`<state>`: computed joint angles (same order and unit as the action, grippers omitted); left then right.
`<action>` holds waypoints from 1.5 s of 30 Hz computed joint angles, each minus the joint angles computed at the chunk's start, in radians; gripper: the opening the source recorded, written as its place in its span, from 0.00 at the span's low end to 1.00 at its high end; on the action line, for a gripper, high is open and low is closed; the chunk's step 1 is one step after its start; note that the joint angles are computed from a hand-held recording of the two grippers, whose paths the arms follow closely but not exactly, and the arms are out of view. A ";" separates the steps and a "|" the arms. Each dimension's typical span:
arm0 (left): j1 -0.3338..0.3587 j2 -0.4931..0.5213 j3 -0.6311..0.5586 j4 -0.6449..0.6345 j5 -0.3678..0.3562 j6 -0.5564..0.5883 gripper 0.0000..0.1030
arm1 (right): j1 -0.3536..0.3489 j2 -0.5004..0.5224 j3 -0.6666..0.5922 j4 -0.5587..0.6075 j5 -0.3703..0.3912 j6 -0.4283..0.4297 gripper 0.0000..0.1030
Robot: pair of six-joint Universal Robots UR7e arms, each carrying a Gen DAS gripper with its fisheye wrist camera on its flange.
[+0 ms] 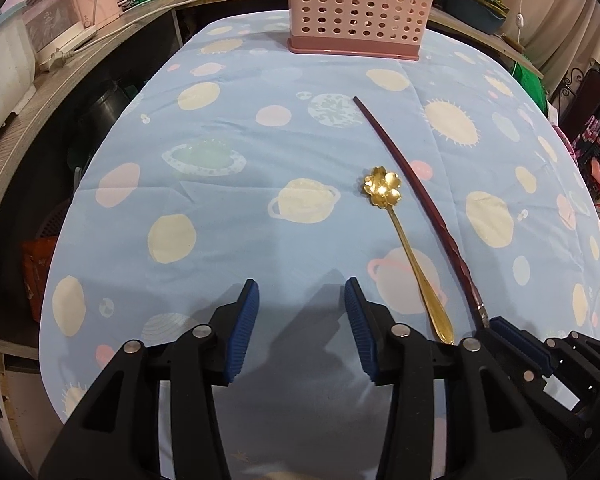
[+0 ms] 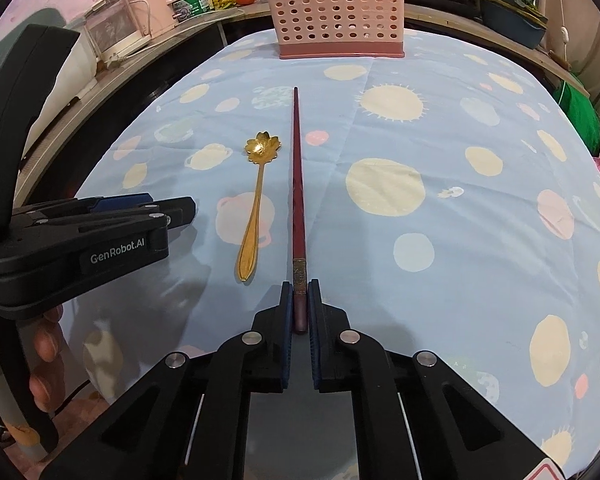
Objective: Organize utensils
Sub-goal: 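Grasp the last dark red chopstick with the right tool while the left tool grasps the gold spoon, then carry the chopstick and gold spoon to the pink caddy and lower them in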
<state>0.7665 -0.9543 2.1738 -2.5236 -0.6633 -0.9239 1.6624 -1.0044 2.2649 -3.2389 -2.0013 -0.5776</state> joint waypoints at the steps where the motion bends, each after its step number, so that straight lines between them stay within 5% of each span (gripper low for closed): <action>1: -0.002 0.002 0.001 -0.005 -0.001 0.002 0.54 | -0.002 -0.001 0.000 -0.004 -0.001 0.004 0.07; 20: -0.031 0.082 -0.016 -0.138 -0.074 0.129 0.66 | -0.049 -0.030 -0.003 -0.041 -0.003 0.049 0.07; 26: -0.036 0.084 -0.007 -0.161 -0.070 0.139 0.50 | -0.049 -0.028 -0.002 -0.046 -0.003 0.046 0.07; 33: -0.032 0.070 0.012 -0.207 -0.100 0.166 0.10 | -0.047 -0.027 -0.001 -0.045 -0.002 0.046 0.07; 45: -0.054 0.036 0.025 -0.196 -0.085 0.136 0.10 | -0.039 -0.049 0.012 -0.038 0.011 0.045 0.07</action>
